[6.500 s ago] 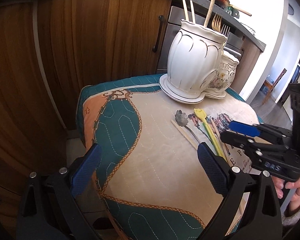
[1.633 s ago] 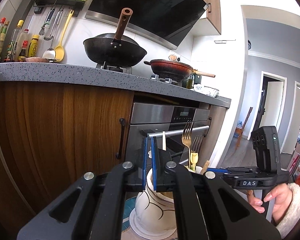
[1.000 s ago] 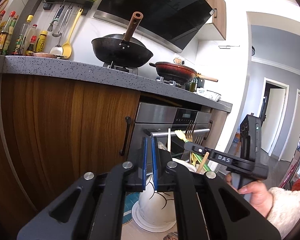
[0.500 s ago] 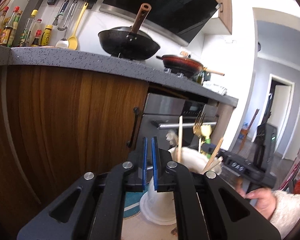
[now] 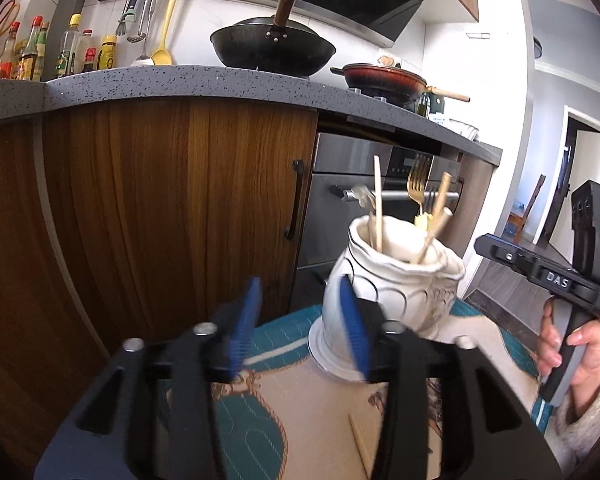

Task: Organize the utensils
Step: 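Grasp a chopstick on the mat with the left tool while the right tool grasps another chopstick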

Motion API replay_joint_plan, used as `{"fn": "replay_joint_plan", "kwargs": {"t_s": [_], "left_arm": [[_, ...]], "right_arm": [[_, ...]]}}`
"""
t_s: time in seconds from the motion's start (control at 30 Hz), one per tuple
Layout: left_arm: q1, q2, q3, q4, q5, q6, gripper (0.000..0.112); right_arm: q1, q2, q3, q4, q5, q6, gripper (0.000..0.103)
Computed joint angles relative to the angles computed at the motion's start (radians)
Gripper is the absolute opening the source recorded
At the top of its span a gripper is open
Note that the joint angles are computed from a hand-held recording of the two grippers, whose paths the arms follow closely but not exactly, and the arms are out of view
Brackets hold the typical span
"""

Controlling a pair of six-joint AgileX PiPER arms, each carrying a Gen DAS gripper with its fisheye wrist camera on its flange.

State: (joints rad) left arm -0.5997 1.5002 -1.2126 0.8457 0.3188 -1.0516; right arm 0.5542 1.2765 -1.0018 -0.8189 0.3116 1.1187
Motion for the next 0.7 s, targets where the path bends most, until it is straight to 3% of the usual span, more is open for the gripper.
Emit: {"fn": "replay_joint_plan", "kwargs": {"t_s": [0.07,0.13,0.2,0.27,0.4,0.7], "left_arm": [[-0.031,-0.014,0.014,0.046,0.037,-0.036,0.068],[-0.066,-0.019,0.009,0.023,0.086,-0.003,0.077],[-0.090,-0.021,0.003,-0.043,0.122,0.058,0.085],[-0.113,-0.017,-0.001,-0.104,0.155,0.119,0.090],[-0.170,0.011,-0.011,-0.155,0.252,0.167,0.092],[-0.185,0.054,0.033,-0.351,0.330,0.259,0.092]], "right_arm": [[0.046,-0.022,-0.010,0.090,0.130,-0.127,0.074],[0.069,-0.040,-0.013,0.199,0.230,-0.218,0.079],[0.066,-0.059,-0.001,0.323,0.262,-0.303,0.085],[0.084,-0.072,0.016,0.352,0.296,-0.326,0.091],[0.195,-0.073,0.042,0.237,0.399,-0.233,0.094],[0.270,-0.014,0.095,0.324,0.423,-0.278,0.092]]}}
